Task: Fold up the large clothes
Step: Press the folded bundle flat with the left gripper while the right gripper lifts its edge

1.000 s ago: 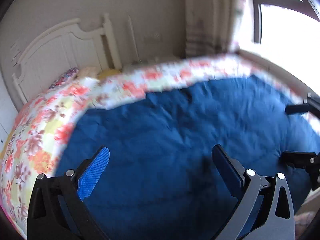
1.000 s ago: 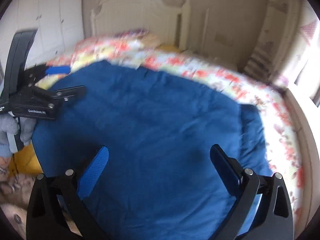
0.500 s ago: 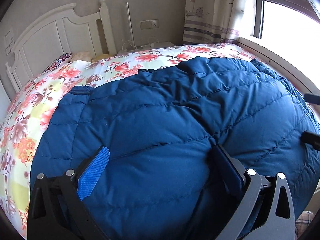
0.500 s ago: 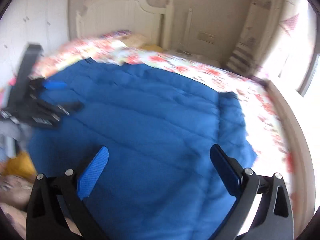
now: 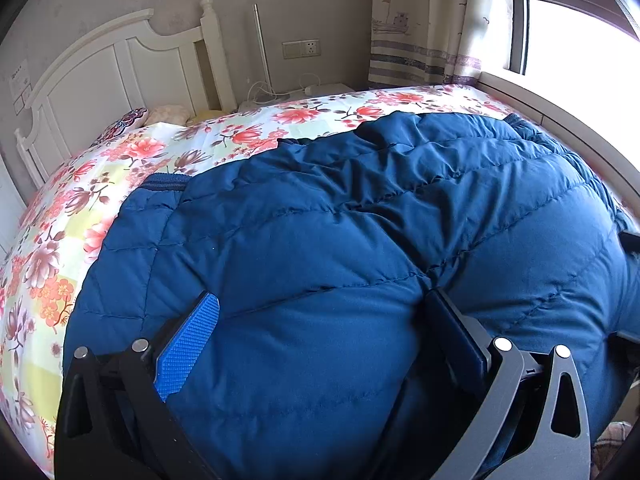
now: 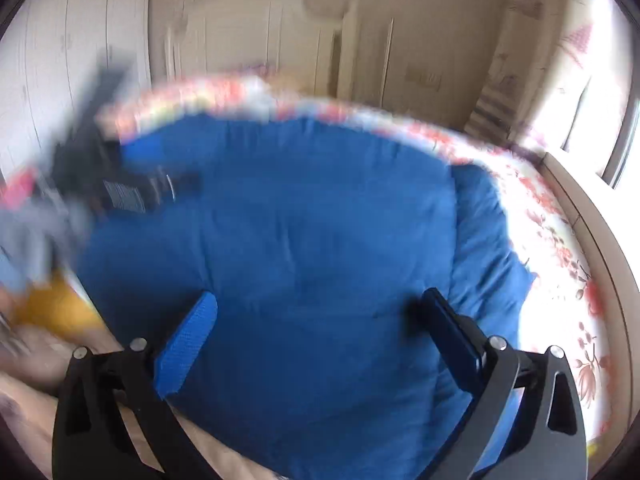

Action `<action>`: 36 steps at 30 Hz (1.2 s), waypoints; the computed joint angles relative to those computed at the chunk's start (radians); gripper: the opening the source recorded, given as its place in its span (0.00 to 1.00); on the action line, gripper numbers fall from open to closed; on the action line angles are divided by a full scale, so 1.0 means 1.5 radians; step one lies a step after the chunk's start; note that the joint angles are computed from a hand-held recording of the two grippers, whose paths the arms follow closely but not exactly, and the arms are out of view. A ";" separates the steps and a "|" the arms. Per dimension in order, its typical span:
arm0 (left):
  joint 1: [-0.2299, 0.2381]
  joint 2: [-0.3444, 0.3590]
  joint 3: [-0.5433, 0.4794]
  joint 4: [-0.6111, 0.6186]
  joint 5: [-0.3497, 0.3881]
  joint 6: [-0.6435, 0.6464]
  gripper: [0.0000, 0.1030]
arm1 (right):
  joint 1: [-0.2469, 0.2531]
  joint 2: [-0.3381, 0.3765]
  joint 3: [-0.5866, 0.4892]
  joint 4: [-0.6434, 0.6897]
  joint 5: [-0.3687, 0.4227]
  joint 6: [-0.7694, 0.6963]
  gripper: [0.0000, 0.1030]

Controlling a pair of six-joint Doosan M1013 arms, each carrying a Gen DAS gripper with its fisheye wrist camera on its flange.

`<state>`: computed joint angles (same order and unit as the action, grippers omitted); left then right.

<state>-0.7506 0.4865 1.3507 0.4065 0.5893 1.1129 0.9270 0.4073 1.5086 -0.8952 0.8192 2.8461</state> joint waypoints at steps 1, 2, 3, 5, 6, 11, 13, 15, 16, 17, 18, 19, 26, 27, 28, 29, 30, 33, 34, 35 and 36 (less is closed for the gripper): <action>0.000 0.000 0.000 -0.001 -0.001 0.001 0.96 | -0.003 -0.003 0.005 0.004 -0.012 0.007 0.98; 0.000 0.000 0.000 -0.002 0.000 0.002 0.96 | -0.006 -0.005 0.003 0.022 -0.014 -0.010 0.98; 0.000 0.000 0.000 -0.002 0.001 0.002 0.96 | -0.005 -0.005 -0.002 0.034 -0.002 -0.027 0.97; 0.000 0.001 -0.002 -0.002 0.003 0.004 0.96 | 0.005 -0.012 0.000 0.006 0.027 0.012 0.97; 0.001 0.001 -0.002 -0.003 0.003 0.004 0.96 | 0.014 -0.023 0.013 -0.023 0.019 0.054 0.97; 0.000 0.001 -0.002 0.000 0.004 0.003 0.96 | 0.039 -0.094 0.115 -0.128 -0.073 0.263 0.97; 0.000 0.001 -0.002 0.004 0.005 -0.001 0.96 | 0.049 -0.114 0.152 -0.144 -0.105 0.341 0.97; -0.001 0.001 -0.002 0.008 0.007 -0.003 0.96 | 0.057 -0.125 0.183 -0.155 -0.128 0.409 0.95; -0.001 0.002 -0.002 0.010 0.008 -0.005 0.96 | 0.060 -0.128 0.193 -0.165 -0.133 0.434 0.94; -0.001 0.001 -0.002 0.012 0.008 -0.007 0.96 | 0.062 -0.129 0.205 -0.181 -0.133 0.474 0.92; -0.002 0.002 -0.002 0.013 0.009 -0.008 0.96 | 0.061 -0.131 0.213 -0.193 -0.133 0.511 0.91; -0.002 0.002 -0.002 0.013 0.009 -0.008 0.96 | 0.061 -0.134 0.222 -0.211 -0.137 0.552 0.90; -0.001 0.002 -0.004 0.007 0.007 -0.004 0.96 | 0.032 -0.136 0.252 -0.313 -0.210 0.742 0.89; -0.001 0.002 -0.003 0.008 0.007 -0.005 0.96 | 0.034 -0.135 0.256 -0.345 -0.201 0.777 0.89; -0.001 0.002 -0.003 0.008 0.007 -0.005 0.96 | 0.032 -0.133 0.254 -0.354 -0.199 0.788 0.89; -0.001 0.002 -0.004 0.009 0.008 -0.005 0.96 | 0.029 -0.131 0.250 -0.345 -0.200 0.776 0.89; -0.001 0.003 -0.004 0.010 0.008 -0.006 0.96 | 0.024 -0.128 0.243 -0.328 -0.199 0.760 0.89; -0.001 0.002 -0.003 0.009 0.008 -0.005 0.96 | 0.007 -0.114 0.220 -0.293 -0.203 0.745 0.89; -0.001 0.002 -0.003 0.008 0.007 -0.004 0.96 | -0.002 -0.107 0.208 -0.276 -0.204 0.745 0.90; -0.001 0.002 -0.004 0.007 0.007 -0.003 0.96 | -0.004 -0.096 0.185 -0.233 -0.173 0.725 0.93; -0.002 0.002 -0.004 0.011 0.008 -0.006 0.96 | -0.010 -0.090 0.172 -0.216 -0.171 0.716 0.95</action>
<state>-0.7530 0.4902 1.3453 0.4223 0.6013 1.1039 0.9126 0.2730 1.7672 -1.2186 0.5625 3.9197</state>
